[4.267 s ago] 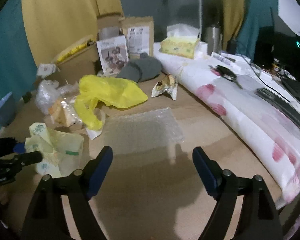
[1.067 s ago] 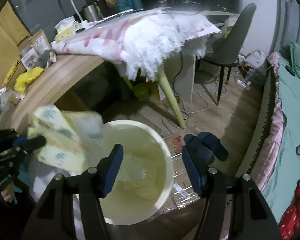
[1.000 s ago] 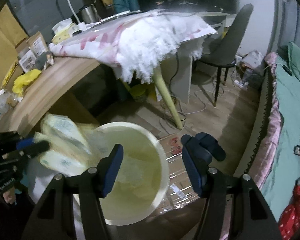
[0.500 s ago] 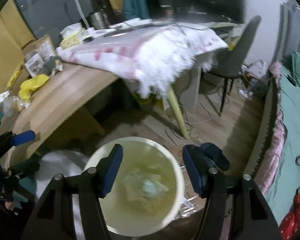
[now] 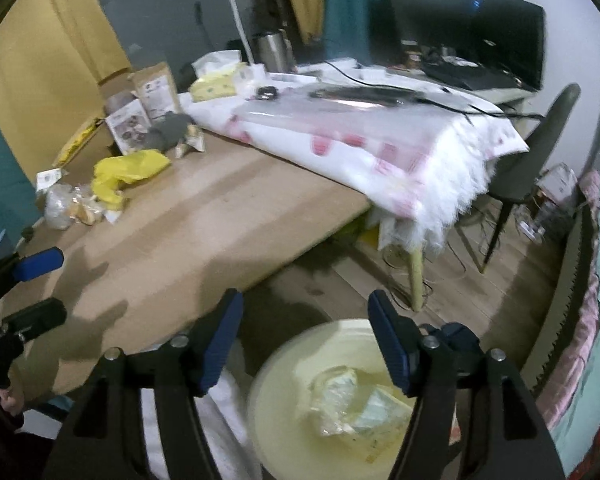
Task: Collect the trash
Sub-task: 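Move both grippers back over the table toward the remaining trash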
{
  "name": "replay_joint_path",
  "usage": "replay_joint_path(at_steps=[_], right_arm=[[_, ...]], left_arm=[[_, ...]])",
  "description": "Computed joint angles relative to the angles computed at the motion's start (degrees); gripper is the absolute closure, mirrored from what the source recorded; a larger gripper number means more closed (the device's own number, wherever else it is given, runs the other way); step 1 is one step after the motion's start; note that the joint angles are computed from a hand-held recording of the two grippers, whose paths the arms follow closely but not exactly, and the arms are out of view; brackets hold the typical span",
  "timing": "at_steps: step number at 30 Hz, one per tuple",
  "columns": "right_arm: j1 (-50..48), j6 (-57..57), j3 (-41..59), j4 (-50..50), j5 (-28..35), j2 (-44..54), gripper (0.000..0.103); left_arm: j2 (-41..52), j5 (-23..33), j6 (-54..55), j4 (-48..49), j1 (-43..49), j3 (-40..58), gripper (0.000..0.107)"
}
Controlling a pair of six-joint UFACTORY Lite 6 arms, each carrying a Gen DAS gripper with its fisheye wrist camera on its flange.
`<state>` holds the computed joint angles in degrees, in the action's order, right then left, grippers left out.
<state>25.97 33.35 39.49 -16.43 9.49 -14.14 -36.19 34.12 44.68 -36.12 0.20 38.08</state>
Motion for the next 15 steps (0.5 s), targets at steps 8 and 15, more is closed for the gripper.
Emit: replay_joint_path(at_steps=[8,15], right_arm=[[9.84,19.80,11.38,-17.52,0.91,10.56,0.033],[16.82,25.10,26.67,-22.02,4.23,23.80,0.033]], left_arm=[[0.88,15.41,26.67,-13.21,32.13,1.97,0.030],[11.41,23.75,41.42,-21.24,51.91,8.36,0.030]])
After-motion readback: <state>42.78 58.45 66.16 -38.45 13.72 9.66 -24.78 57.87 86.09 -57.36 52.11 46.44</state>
